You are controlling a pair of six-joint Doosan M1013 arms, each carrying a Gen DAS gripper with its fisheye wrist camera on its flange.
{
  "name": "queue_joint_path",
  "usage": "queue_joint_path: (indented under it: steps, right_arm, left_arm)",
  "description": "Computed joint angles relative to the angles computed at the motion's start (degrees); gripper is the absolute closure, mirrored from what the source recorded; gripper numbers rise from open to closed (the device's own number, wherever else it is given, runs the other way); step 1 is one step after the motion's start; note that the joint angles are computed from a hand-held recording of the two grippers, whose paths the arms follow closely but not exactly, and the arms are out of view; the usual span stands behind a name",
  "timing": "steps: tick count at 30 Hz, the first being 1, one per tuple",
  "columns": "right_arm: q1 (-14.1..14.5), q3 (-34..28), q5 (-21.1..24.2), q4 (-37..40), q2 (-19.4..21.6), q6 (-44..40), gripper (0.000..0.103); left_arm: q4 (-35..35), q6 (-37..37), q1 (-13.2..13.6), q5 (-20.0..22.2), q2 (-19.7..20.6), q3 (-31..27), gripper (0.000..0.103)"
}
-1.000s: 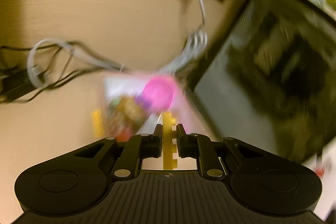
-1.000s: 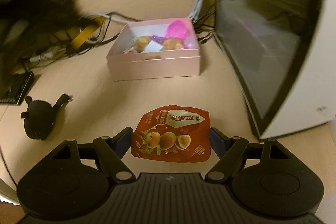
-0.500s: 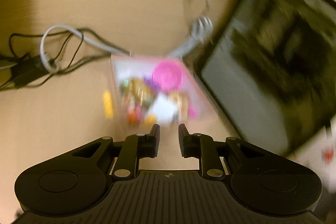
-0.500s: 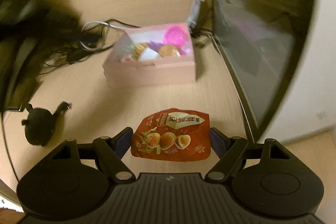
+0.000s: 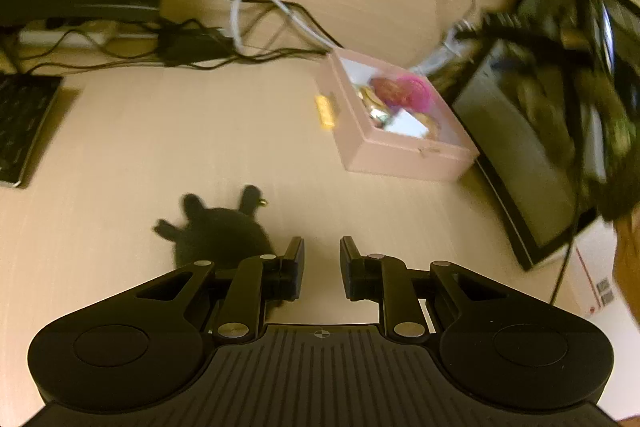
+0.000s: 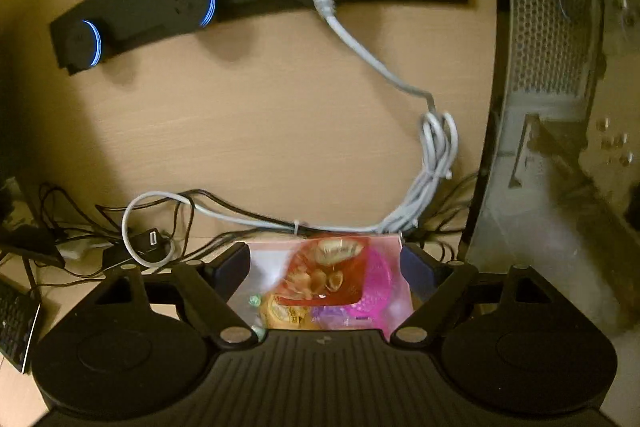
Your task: Organize objects
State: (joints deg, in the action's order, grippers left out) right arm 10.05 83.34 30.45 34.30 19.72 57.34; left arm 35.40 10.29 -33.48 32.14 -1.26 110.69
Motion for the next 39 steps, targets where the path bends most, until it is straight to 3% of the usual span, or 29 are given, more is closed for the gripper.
queue_joint_path:
  steps: [7, 9, 14, 20, 24, 26, 29, 33, 39]
  right_arm:
    - [-0.9, 9.9, 0.3, -2.5, -4.4, -3.4, 0.018]
    - [-1.4, 12.6, 0.6, -2.5, -5.9, -4.5, 0.017]
    - [-2.6, 17.9, 1.7, -1.6, -9.4, -5.3, 0.009]
    - [-2.7, 21.2, 1.5, -8.1, -12.0, 1.5, 0.009]
    - [-3.0, 22.0, 1.7, -12.3, -12.5, 7.0, 0.009]
    - [-3.2, 22.3, 1.2, -14.1, -12.6, 9.2, 0.009]
    - [-3.5, 22.1, 1.3, -15.8, -12.2, 12.5, 0.009]
    - [-3.6, 21.6, 1.4, -15.8, -11.6, 13.3, 0.009]
    - [-3.0, 21.0, 1.9, -12.9, -10.5, 9.8, 0.007]
  left_arm:
    - [-8.3, 11.5, 5.3, -7.5, 2.3, -2.7, 0.082]
    - [-15.8, 19.7, 7.8, -9.2, 4.6, -5.0, 0.082]
    - [-32.3, 37.1, 13.6, -3.2, 13.8, -15.3, 0.082]
    - [-33.8, 38.6, 16.8, 2.6, 23.7, -26.1, 0.082]
    - [-30.4, 36.6, 17.2, 5.1, 27.7, -30.2, 0.082]
    - [-32.5, 40.4, 17.2, 4.3, 28.3, -30.2, 0.083]
    - [-37.1, 44.8, 17.3, 1.2, 27.6, -28.3, 0.087]
    - [-37.8, 47.7, 16.5, 2.0, 26.2, -26.4, 0.087]
    - [-38.2, 51.6, 13.3, 5.1, 23.3, -23.2, 0.088]
